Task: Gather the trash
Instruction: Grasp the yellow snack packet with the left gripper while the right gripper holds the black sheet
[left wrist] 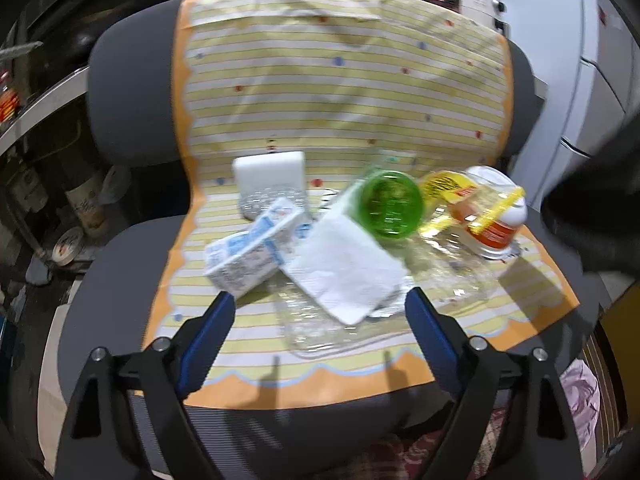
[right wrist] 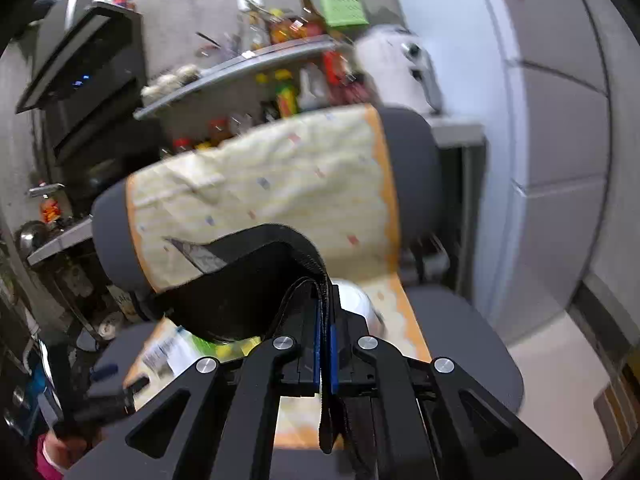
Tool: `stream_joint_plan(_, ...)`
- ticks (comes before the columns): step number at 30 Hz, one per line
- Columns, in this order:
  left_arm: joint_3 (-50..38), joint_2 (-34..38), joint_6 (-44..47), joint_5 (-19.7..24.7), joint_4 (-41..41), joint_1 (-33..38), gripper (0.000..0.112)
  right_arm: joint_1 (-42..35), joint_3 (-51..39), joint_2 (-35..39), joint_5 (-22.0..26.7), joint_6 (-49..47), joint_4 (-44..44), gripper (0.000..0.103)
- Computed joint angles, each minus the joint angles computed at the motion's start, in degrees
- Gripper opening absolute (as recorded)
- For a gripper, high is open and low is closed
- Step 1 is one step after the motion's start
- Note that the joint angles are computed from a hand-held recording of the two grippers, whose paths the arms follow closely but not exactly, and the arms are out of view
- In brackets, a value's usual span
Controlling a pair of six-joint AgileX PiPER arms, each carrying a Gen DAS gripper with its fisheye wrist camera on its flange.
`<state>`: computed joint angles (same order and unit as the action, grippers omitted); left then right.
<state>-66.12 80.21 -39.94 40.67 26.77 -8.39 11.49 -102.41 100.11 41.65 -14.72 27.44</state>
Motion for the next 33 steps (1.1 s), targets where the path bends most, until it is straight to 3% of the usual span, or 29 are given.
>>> stream_joint_plan(5,-2.44,2.99,0.04,-1.22,0.9,-4.33,0.073,-4.29,10.27,-3.73,-2.19,-5.76,6.65,0.004)
stream_joint_plan(13,-17.97,15.95,1.92,-3.02,4.13,-11.42,0.073,-8.94,12.54,-3.79,-3.06,-10.02,11.77,0.004)
stream_joint_plan(18,-31.62,27.83,5.75,1.83,6.12,-13.03,0.073,-12.32,11.5,-2.24,-2.24,-10.24,13.01,0.004)
stream_joint_plan(23,-39.96,34.75,9.98,4.96,4.72,-11.96,0.05,-14.75,12.04,-2.05,-2.22,-10.73,13.73,0.004)
stream_joint_plan(24,-40.56,35.03,10.73,5.05,4.11,-11.66,0.037,-15.0,12.11,-2.08,-2.22,-10.71,13.82,0.004)
stream_joint_plan(25,-40.42,34.77,11.22,4.77,3.35,-11.23,0.017,-15.4,12.51,-2.27,-2.36,-11.01,14.2,0.004)
stream_joint_plan(26,-40.07,34.1,11.45,4.27,2.22,-10.76,0.01,-15.74,12.98,-2.53,-2.55,-11.39,14.55,0.004)
stream_joint_plan(28,-37.01,30.74,9.45,0.99,1.54,-9.93,0.003,-16.21,13.53,-2.9,-2.75,-11.75,15.14,0.004)
stream_joint_plan(33,-28.56,19.15,4.91,-6.49,2.08,-9.91,0.002,-17.15,16.31,-5.68,-3.43,-13.09,16.23,0.004)
